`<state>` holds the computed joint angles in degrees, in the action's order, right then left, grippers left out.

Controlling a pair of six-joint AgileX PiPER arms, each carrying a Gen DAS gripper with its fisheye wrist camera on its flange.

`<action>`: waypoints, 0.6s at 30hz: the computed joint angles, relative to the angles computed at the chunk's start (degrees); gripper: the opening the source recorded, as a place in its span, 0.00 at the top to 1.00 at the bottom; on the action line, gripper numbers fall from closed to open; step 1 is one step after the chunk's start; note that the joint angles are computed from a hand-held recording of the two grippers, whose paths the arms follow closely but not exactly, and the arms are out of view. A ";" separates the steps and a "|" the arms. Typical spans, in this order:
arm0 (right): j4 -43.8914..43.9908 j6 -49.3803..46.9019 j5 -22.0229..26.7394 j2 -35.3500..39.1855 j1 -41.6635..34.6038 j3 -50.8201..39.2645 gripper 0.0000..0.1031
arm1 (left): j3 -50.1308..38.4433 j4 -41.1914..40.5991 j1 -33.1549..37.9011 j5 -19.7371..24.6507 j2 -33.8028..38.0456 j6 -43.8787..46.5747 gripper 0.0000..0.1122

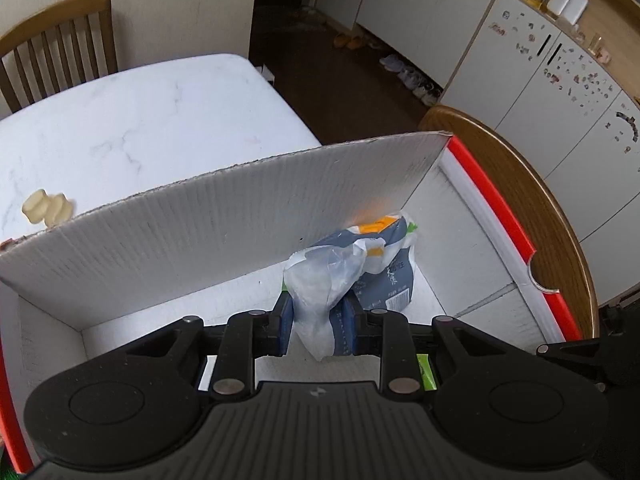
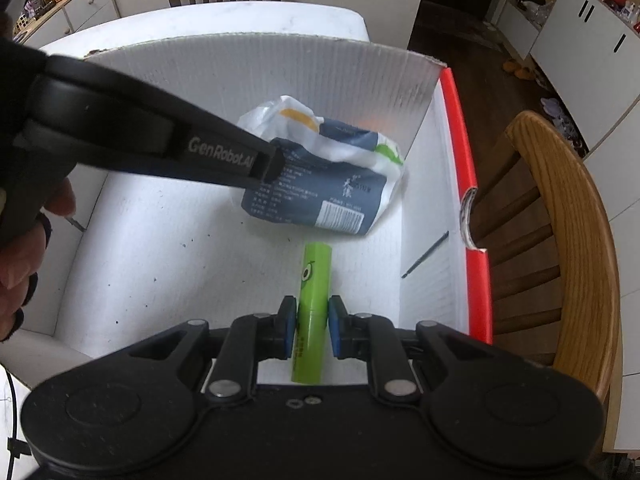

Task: Organize objects
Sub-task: 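Carry the snack bag and green tube into the red shoebox with both grippers, then open both grippers to release the bag and tube, then withdraw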

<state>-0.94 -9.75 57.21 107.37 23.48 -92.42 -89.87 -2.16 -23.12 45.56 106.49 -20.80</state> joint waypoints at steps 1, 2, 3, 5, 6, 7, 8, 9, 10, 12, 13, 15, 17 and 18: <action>0.07 -0.17 0.23 0.22 -0.03 -0.25 0.85 | -0.52 0.34 -0.04 0.68 0.36 -0.29 0.78; 0.08 -0.34 0.32 0.35 -0.06 -0.31 0.85 | -1.01 0.55 -0.06 1.35 0.72 -0.38 0.77; 0.12 -0.41 0.53 0.57 -0.13 -0.51 0.84 | -1.44 0.60 -0.07 1.88 1.05 -0.27 0.77; 1.30 -0.97 0.85 0.72 -0.65 -0.73 0.82 | -2.04 1.29 -0.24 2.59 1.45 -0.66 0.77; 2.08 -1.52 0.99 0.73 -0.93 -0.93 0.81 | -2.09 1.45 -0.23 2.81 1.50 -0.88 0.75; 2.51 -1.86 1.11 0.63 -1.06 -1.00 0.80 | -2.41 1.40 -0.18 3.30 1.69 -1.08 0.74; 2.69 -2.01 0.97 0.34 -1.05 -0.65 0.79 | -2.89 0.85 0.01 3.65 1.98 -0.53 0.73; 2.95 -2.25 0.56 -0.19 -1.04 0.06 0.78 | -2.82 0.67 0.11 3.81 1.95 -0.45 0.73; 3.37 -2.69 0.31 -0.55 -1.24 0.46 0.77 | -2.80 0.58 0.14 4.00 1.96 -0.54 0.72; 4.58 -3.45 0.14 -1.12 -1.79 0.85 0.76 | -3.60 0.46 0.48 4.91 2.39 -0.38 0.72; 5.33 -3.75 0.05 -1.51 -2.13 1.08 0.75 | -3.68 0.88 0.45 5.33 2.39 -0.74 0.72; 7.70 -5.70 0.37 -2.02 -3.38 1.04 0.64 | -3.52 1.70 0.41 5.71 2.17 -1.70 0.72; 10.40 -7.74 0.42 -2.82 -4.59 1.47 0.56 | -3.02 1.88 0.43 5.48 1.51 -1.95 0.72; 10.89 -8.34 -0.01 -3.55 -4.74 2.11 0.53 | -2.80 2.19 0.27 5.44 1.12 -1.89 0.72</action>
<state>9.95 -18.08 57.20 103.82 18.73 -90.31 -92.67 0.03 -22.86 51.00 107.60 -22.70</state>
